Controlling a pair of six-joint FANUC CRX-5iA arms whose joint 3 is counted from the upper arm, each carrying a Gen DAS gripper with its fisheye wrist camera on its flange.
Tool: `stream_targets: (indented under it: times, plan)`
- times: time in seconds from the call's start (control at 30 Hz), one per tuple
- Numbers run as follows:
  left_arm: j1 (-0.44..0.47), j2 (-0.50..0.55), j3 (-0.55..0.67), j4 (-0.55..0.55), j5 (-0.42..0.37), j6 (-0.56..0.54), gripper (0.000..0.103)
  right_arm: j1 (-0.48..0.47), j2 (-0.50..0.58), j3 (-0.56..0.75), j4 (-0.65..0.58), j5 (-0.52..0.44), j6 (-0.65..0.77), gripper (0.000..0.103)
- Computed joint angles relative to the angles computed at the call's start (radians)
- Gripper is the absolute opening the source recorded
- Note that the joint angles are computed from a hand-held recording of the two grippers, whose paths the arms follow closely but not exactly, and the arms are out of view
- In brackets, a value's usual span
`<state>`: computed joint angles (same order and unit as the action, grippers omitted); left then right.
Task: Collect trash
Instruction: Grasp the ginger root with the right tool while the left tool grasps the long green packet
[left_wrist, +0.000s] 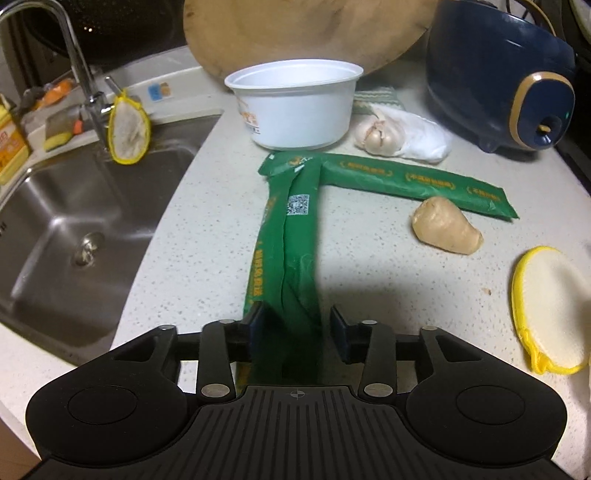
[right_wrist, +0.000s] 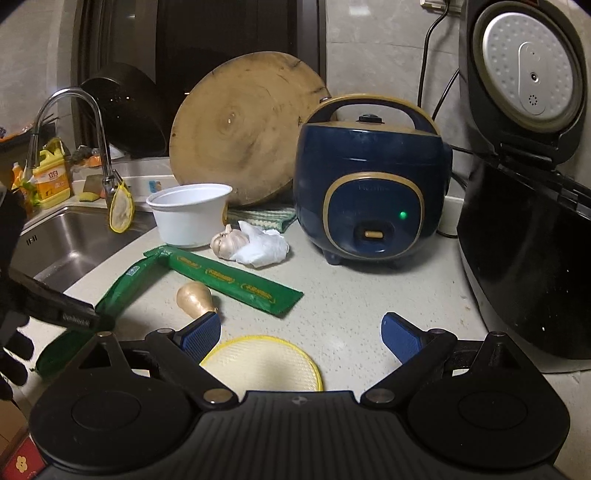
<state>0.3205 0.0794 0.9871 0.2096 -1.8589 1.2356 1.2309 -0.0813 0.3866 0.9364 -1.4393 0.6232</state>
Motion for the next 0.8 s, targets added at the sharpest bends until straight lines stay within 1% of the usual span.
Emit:
stream_targets:
  times: [0.17,0.23,0.33,0.4,0.43,0.47,0.5,0.53,0.57,0.6,0.67,0.73,0.77,0.8]
  plan:
    - [0.017,-0.003,-0.028,0.016,0.030,0.045,0.048,-0.020,0.035,0.059,-0.035,0.016,0.053,0.095]
    - [0.043,-0.011,-0.061,0.049,0.057,0.061,0.052,-0.038,0.067,0.126,-0.110,0.019,0.108,0.095]
    - [0.060,0.001,-0.053,0.077,0.051,0.052,0.051,-0.074,0.123,0.228,-0.231,0.027,0.188,0.095]
    - [0.069,-0.011,-0.071,0.085,0.060,0.039,0.047,-0.104,0.193,0.332,-0.294,-0.002,0.248,0.095]
    - [0.080,-0.023,-0.091,0.098,0.070,0.046,0.040,-0.116,0.221,0.369,-0.314,-0.007,0.260,0.093]
    - [0.102,-0.048,-0.135,0.131,0.100,0.062,0.025,-0.133,0.253,0.418,-0.348,-0.016,0.276,0.088]
    - [0.123,-0.073,-0.176,0.158,0.129,0.076,0.022,-0.153,0.292,0.483,-0.400,-0.037,0.308,0.080]
    - [0.139,-0.088,-0.202,0.182,0.147,0.081,0.020,-0.168,0.323,0.534,-0.444,-0.056,0.338,0.075]
    - [0.153,-0.099,-0.219,0.200,0.155,0.085,0.017,-0.182,0.362,0.592,-0.474,-0.084,0.370,0.067]
    - [0.165,-0.110,-0.235,0.217,0.163,0.083,0.016,-0.189,0.402,0.643,-0.481,-0.113,0.396,0.065]
    - [0.185,-0.117,-0.246,0.247,0.165,0.079,0.015,-0.193,0.462,0.711,-0.467,-0.155,0.433,0.063]
    - [0.213,-0.128,-0.263,0.286,0.171,0.081,0.015,-0.201,0.534,0.822,-0.475,-0.225,0.480,0.052]
    - [0.226,-0.132,-0.267,0.306,0.169,0.085,0.014,-0.202,0.547,0.840,-0.481,-0.236,0.490,0.046]
    - [0.238,-0.135,-0.272,0.324,0.167,0.082,0.014,-0.196,0.538,0.816,-0.468,-0.223,0.494,0.042]
